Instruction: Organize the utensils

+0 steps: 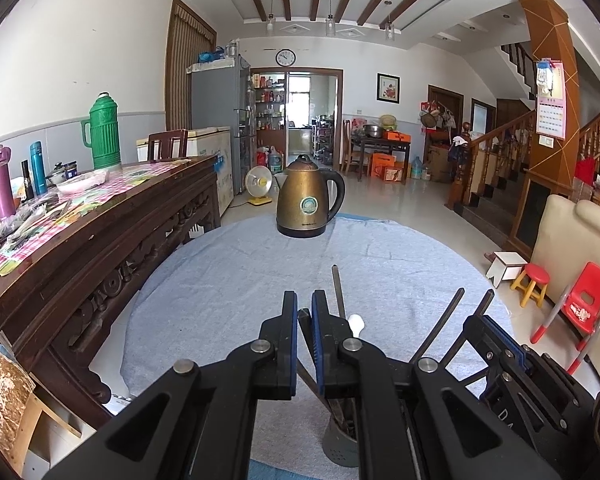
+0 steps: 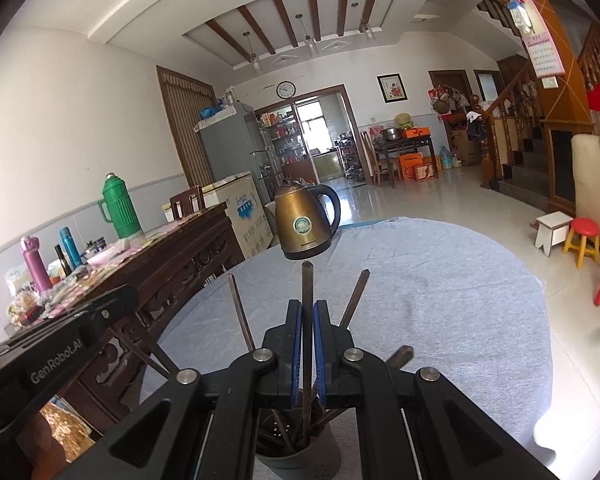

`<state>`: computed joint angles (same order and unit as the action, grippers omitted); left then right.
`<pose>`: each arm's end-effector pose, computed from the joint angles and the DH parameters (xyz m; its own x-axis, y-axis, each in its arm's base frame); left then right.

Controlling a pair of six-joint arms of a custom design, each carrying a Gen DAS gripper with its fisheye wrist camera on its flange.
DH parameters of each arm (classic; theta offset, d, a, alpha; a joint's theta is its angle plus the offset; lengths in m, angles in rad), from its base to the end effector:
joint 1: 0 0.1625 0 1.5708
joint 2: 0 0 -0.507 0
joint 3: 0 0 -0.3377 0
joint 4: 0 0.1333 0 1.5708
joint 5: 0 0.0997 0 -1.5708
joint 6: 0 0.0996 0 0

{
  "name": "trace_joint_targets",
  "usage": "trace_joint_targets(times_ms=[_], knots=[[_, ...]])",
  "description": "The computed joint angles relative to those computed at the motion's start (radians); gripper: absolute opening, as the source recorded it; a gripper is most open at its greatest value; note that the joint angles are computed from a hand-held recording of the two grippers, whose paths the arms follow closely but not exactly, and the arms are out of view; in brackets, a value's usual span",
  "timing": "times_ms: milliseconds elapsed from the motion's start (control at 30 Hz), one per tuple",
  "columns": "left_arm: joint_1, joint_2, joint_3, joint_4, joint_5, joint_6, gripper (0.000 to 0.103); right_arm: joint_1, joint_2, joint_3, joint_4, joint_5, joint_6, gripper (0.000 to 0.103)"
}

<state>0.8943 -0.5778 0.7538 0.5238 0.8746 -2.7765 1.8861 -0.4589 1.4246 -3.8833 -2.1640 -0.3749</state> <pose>-0.3167 -0.7094 0.2548 -0.7018 0.2707 -0.6589 0.6999 0.4342 -0.5671 0.3062 -0.6883 0.1882 -0.8656 0.1656 0.4726 -0.4146 0.2921 -0.8618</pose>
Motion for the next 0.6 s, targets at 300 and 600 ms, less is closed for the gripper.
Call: trace_joint_targets(times_ms=[300, 600], knots=[[-0.003, -0.05, 0.085, -0.12, -0.022, 0.079, 0.042, 0.024, 0.018, -0.054, 0.018, -0.098, -0.057, 0.008], [-0.013, -0.086, 0.146, -0.21, -0.032, 0.14, 0.048, 0.059, 0.038, -0.107, -0.076, -0.191, -0.193, 0.041]])
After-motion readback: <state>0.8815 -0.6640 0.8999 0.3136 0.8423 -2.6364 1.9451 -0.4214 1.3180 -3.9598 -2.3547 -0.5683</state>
